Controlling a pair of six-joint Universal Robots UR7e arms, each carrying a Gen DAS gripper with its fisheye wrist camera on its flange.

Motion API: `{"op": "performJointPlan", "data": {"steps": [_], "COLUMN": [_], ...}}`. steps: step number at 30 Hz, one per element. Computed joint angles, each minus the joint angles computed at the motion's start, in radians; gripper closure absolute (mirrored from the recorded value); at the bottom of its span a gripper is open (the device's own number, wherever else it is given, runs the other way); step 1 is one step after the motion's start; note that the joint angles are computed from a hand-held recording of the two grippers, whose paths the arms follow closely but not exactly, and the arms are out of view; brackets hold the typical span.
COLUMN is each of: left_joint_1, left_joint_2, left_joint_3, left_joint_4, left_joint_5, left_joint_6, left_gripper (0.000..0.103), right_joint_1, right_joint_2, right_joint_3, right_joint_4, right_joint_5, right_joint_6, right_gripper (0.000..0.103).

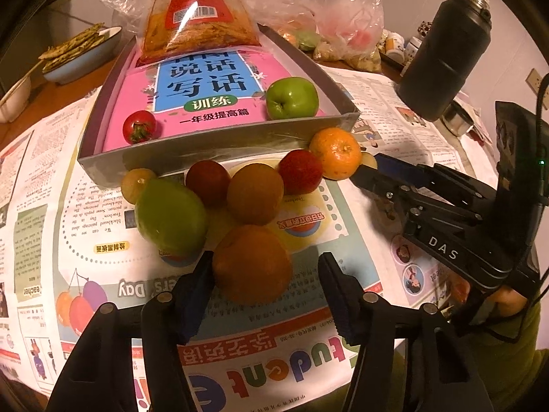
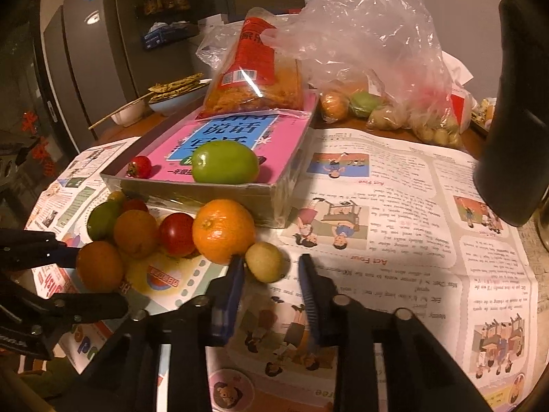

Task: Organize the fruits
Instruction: 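Grasp the large brown fruit with the left gripper while the right gripper grasps a small yellow fruit, then lift both held fruits and carry them over the pink book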

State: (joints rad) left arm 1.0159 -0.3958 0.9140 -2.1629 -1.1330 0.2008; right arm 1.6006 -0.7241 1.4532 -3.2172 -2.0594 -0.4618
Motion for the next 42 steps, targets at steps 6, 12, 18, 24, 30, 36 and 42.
{"op": "performJointPlan", "data": {"steps": [6, 12, 18, 24, 30, 36, 42], "left_joint_1": [-0.007, -0.011, -0.012, -0.011, -0.014, -0.021, -0.025], "left_joint_2": [0.009, 0.013, 0.014, 0.01, -0.008, -0.031, -0.049], "left_joint_3": [-0.002, -0.004, -0.005, -0.002, 0.02, 0.046, 0.062], "left_joint_4": [-0.012, -0.017, -0.021, -0.014, -0.009, -0.035, -0.052], "left_joint_5": [0.034, 0.066, 0.068, 0.054, 0.036, 0.025, 0.019], "left_joint_6": [-0.006, -0.015, -0.012, 0.001, 0.016, 0.031, 0.035], "left_gripper": [0.05, 0.057, 0.061, 0.061, 0.061, 0.061, 0.061], "right_joint_1": [-0.003, -0.01, -0.017, -0.015, -0.014, -0.01, -0.002], "right_joint_2": [-0.006, -0.02, -0.035, -0.037, -0.05, -0.06, -0.07], "right_joint_3": [0.008, 0.019, 0.031, 0.031, 0.044, 0.055, 0.066], "right_joint_4": [0.006, 0.012, 0.017, 0.009, -0.005, -0.017, -0.044], "right_joint_5": [0.018, 0.032, 0.034, 0.022, 0.023, 0.025, 0.03], "right_joint_6": [0.013, 0.027, 0.051, 0.063, 0.079, 0.085, 0.083], "right_gripper": [0.079, 0.079, 0.079, 0.079, 0.079, 0.079, 0.079]}}
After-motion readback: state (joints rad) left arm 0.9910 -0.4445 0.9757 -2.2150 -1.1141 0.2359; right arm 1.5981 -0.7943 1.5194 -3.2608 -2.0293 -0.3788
